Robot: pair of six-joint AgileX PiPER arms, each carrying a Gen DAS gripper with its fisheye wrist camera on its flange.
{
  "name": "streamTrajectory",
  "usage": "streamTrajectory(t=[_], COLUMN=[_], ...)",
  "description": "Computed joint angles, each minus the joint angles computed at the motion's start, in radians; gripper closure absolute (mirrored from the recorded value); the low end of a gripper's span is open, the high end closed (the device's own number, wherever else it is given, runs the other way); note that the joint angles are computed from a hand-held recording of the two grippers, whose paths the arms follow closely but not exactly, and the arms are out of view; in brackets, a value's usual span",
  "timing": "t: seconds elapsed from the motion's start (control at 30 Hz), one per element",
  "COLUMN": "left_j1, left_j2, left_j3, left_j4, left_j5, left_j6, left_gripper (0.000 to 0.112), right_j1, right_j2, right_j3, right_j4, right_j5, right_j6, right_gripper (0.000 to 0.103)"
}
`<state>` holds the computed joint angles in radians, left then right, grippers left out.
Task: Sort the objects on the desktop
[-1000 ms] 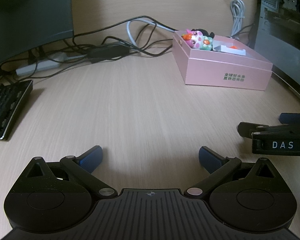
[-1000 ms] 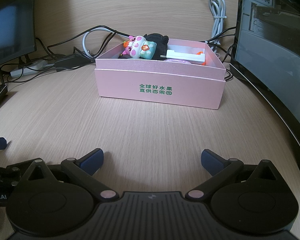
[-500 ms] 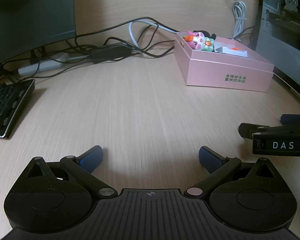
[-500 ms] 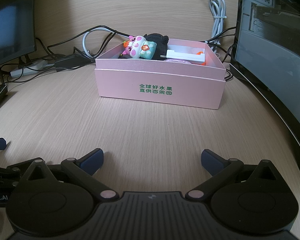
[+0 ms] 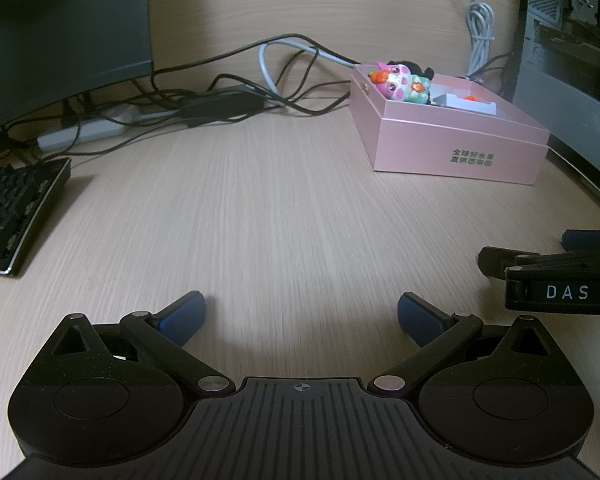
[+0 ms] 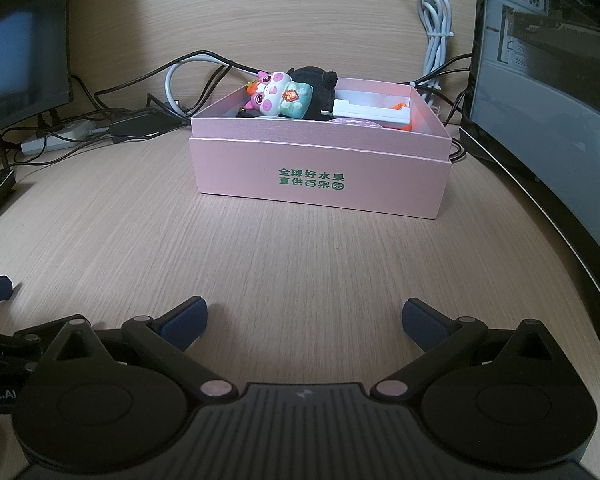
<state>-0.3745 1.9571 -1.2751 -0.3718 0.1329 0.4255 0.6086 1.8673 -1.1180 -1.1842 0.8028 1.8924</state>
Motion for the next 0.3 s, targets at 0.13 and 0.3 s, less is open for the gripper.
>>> streamTrajectory(t=[0.13,0.3], left_j1=[-0.005,-0.014], left_j2=[-0.001,0.0], left_j3=[0.0,-0.001], left_j4=[0.129,0.27], left_j5=[-0.004,-0.009], left_j6=[-0.146,-0.302], left_gripper=[0.009,0.009], right_j1=[0.0,0.0], right_j2=[0.001,0.0], right_j3=[0.003,0.0], right_j4=[-0.003,0.0], right_j5=[-0.001,0.0], right_j6=[0.004,0.001], right_gripper=[0.0,0.0])
